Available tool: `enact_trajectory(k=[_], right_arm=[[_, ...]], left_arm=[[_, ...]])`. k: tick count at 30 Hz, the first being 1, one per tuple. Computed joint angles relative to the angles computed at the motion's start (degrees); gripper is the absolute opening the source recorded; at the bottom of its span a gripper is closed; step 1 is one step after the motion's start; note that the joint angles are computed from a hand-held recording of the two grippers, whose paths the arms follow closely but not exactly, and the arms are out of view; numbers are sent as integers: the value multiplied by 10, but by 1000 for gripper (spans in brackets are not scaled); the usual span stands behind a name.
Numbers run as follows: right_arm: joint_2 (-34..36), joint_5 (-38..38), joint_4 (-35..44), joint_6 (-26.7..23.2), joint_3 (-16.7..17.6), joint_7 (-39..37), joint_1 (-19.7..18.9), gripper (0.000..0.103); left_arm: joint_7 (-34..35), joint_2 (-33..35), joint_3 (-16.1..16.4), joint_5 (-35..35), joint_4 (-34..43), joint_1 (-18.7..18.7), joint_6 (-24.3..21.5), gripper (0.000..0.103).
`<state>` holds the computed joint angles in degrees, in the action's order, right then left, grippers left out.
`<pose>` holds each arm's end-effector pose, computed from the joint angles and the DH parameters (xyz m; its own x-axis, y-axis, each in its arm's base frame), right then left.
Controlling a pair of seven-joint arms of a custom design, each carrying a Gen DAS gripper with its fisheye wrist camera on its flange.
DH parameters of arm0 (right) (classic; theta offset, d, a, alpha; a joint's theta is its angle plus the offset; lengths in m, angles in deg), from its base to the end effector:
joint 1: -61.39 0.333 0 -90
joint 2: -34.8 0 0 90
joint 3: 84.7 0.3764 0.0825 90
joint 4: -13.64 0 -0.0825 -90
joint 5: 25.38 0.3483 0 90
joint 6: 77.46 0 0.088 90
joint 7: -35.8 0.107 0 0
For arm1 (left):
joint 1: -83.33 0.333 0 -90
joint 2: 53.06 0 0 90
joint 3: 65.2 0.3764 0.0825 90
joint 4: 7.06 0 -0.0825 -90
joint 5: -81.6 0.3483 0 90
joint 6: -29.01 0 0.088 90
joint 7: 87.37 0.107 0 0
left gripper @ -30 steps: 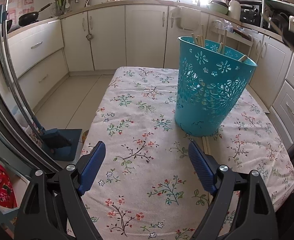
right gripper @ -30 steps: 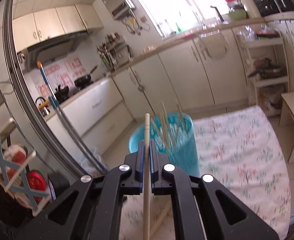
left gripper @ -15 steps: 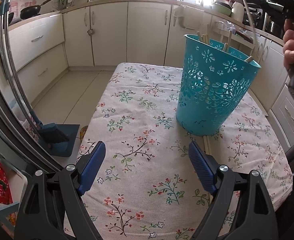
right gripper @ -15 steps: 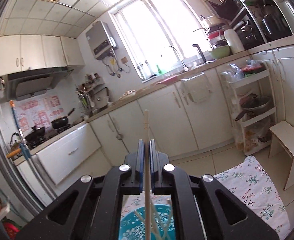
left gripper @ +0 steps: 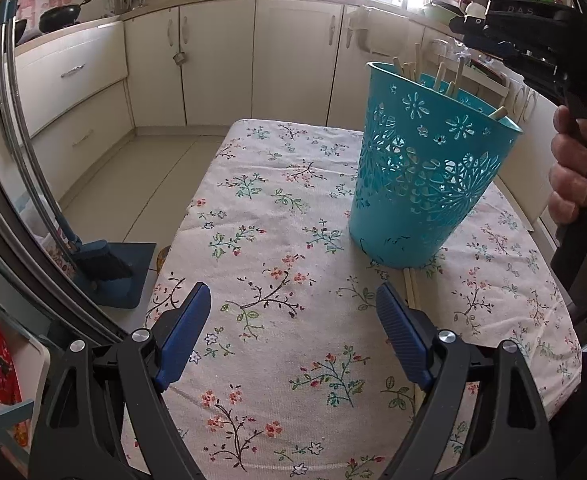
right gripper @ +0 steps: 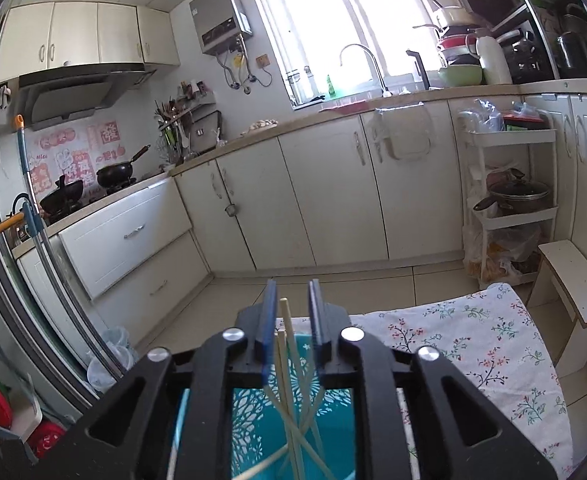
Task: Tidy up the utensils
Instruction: 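Return the open right tool down to another loose wooden stick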
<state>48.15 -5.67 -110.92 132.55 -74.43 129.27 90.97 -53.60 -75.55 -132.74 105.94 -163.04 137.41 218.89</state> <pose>0.4833 0.3326 0.5229 0.3752 -0.8700 -0.3199 -0.4388 0.1372 -0.8880 0.3858 -0.1632 0.4243 0.1577 -0.9845 0.0770 -0.7028 -0.1667 -0.6916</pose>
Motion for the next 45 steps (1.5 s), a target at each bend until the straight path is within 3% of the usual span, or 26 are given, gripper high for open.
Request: enact_trajectory(k=[5,9,11,14,16,20,23,25,28,31,33,38,40,43,45], right_arm=[[-44,1,-56,28,3,5,0,23],[-82,63,-124,46,8,-3,23,34],[-93,103,-157,16,14,-19,38,34],[-84,126,-173,-69,18,-35,53,34],[-68,111,-169,-121,21,-16,49,29],[-39,89,-151,-158,9,7,59,27],[-27,111,-129,-179,-66,-12,134,27],[-21,124,-118,-196,-142,-19,210,26],[-10,108,-105,-224,-199,-3,255,23],[-4,78,-108,-233,-284,28,335,20],[-2,59,-111,-233,-320,41,369,20],[-7,12,-123,-234,-343,48,389,16],[-16,-10,-134,-238,-368,44,414,11],[-41,-37,-163,-238,-365,39,405,10],[-59,-44,-185,-231,-345,36,378,9]], left_arm=[[-1,-8,25,-3,-6,-26,0,82],[-2,-12,40,-7,-14,-38,1,83],[-2,-11,46,-9,-18,-43,1,83],[-1,-8,58,-10,-22,-54,-5,83],[-2,-10,67,-9,-24,-64,-8,84],[-5,-19,85,-6,-31,-83,-12,84],[-8,-15,92,-5,-34,-87,-12,84],[-8,-12,93,-4,-35,-86,-10,84],[-6,-11,91,-5,-35,-84,-8,84],[-5,-8,88,-8,-36,-79,-6,84],[-4,-5,85,-10,-36,-76,-5,85],[0,0,81,-11,-33,-76,-7,85],[4,4,81,-9,-31,-80,-7,85],[13,18,69,-4,-20,-77,-13,85],[22,33,45,7,-2,-62,-27,85]])
